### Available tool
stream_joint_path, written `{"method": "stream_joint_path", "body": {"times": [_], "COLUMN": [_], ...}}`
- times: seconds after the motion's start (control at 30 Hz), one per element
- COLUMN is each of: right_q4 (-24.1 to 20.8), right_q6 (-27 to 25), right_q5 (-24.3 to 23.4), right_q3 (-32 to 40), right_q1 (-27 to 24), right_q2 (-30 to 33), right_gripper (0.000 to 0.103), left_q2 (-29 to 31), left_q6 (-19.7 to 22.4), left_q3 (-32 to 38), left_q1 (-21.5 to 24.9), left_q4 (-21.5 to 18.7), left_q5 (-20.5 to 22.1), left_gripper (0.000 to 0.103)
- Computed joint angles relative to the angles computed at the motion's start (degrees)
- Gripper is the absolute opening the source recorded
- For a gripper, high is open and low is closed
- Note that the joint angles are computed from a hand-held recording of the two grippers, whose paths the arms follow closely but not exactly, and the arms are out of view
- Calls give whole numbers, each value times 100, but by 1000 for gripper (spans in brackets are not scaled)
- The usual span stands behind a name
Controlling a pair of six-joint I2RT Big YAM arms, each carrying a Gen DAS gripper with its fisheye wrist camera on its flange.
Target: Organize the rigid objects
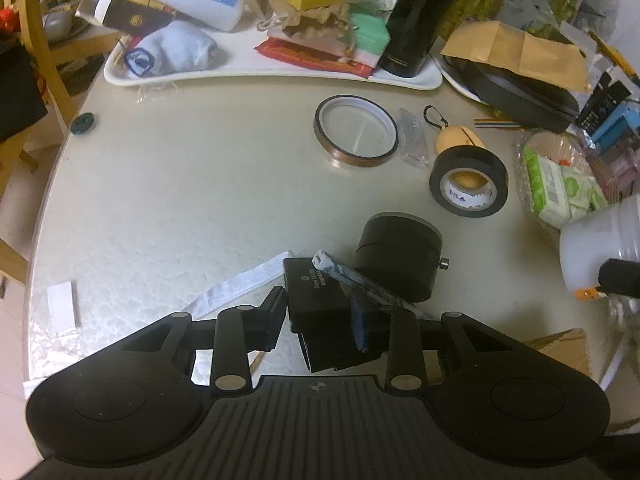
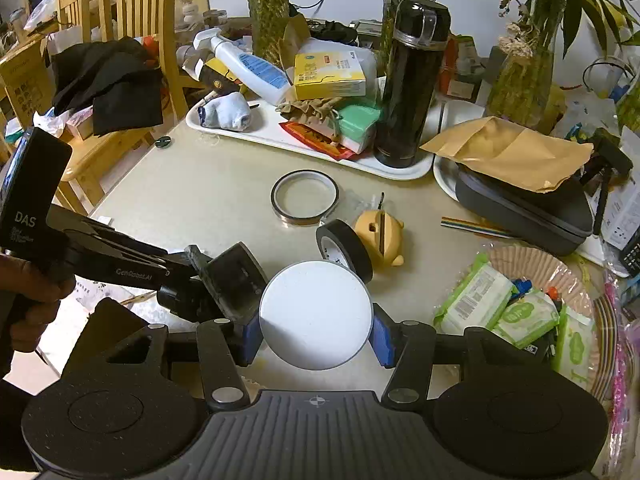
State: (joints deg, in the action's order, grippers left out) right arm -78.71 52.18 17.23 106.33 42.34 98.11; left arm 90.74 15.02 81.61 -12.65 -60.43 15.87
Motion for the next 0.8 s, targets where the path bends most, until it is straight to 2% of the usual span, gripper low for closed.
{"method": "stream_joint_path", "body": {"times": [0.23, 0.37, 0.63, 0.8], "right_q4": [5, -30, -152, -64], "right_q6": [26, 77, 274, 442], "right_q5": [-5, -17, -38, -174], "right_q3": [79, 121, 185, 26], "right_q1": [25, 58, 171, 243], "right_q2": [38, 74, 95, -15], "right_gripper": [57, 57, 57, 57], "left_q2": [-133, -293, -527, -753], "left_q6": [-109, -39, -162, -197], "left_q3": [42, 51, 57, -30], "left_q1": [-37, -64, 110, 274], "left_q4": [-111, -223, -479, -566], "left_q5": [-219, -410, -255, 102], "left_gripper": [32, 32, 32, 32]}}
